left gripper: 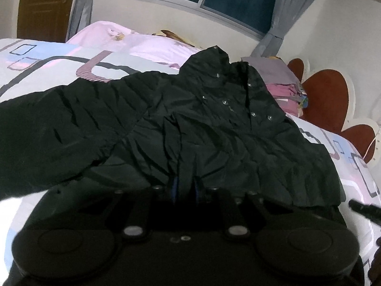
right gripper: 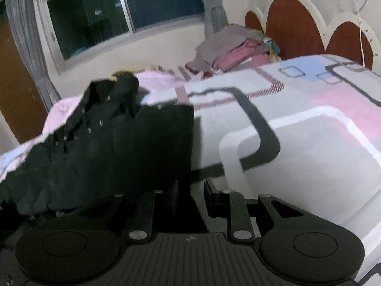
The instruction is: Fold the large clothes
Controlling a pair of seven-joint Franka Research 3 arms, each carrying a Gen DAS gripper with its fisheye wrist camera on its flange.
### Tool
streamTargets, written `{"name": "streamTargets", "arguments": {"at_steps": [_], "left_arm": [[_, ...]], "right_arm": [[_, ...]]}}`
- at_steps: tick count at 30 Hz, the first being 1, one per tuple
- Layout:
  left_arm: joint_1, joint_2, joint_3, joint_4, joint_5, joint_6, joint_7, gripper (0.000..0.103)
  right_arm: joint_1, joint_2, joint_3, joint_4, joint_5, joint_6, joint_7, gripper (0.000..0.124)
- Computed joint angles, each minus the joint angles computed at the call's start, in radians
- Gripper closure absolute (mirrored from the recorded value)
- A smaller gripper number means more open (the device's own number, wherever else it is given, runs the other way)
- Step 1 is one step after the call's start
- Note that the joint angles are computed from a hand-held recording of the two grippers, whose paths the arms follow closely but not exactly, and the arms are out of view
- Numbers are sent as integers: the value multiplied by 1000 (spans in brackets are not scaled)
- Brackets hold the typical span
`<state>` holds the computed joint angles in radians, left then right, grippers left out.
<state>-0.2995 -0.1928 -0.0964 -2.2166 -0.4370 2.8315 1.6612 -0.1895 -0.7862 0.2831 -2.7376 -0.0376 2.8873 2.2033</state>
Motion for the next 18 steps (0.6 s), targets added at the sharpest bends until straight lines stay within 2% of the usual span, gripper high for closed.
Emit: {"name": "streamTargets", "arguments": {"at_steps": [3, 4, 5, 7, 9, 11, 13, 15, 17, 18], "left_arm": [[78, -27, -61, -26, 188, 53, -177, 60], [115, -39, -91, -37, 281, 84, -256, 58], [123, -41, -98, -38, 334, 102, -291, 56], [58, -15, -55, -5, 312, 108, -233, 56], [-17, 36, -16, 53, 242, 86, -122, 56], [-18, 81, -33, 88, 238, 70, -100, 56], [9, 143, -61, 146, 304, -44, -116, 55], [29, 152, -82, 129, 316, -7, -121, 53], [43, 134, -92, 122, 325, -9, -138, 54], [54, 106, -97, 95, 362, 18, -182, 45]], "right_arm": [[3, 11, -9, 14, -5, 26, -20, 100], [12, 27, -15, 25, -3, 31, -34, 109], [9, 46, -10, 41, -4, 32, -38, 113], [14, 93, -7, 69, -2, 46, -47, 113], [15, 153, 6, 100, -8, 69, -56, 113], [-23, 213, 50, 141, -43, 22, -46, 113], [-16, 269, 40, 172, -73, -45, -46, 113], [-12, 273, 36, 181, -117, -55, -33, 113], [22, 253, 2, 179, -127, -70, -30, 113], [37, 232, -16, 164, -122, -58, -24, 113]]}}
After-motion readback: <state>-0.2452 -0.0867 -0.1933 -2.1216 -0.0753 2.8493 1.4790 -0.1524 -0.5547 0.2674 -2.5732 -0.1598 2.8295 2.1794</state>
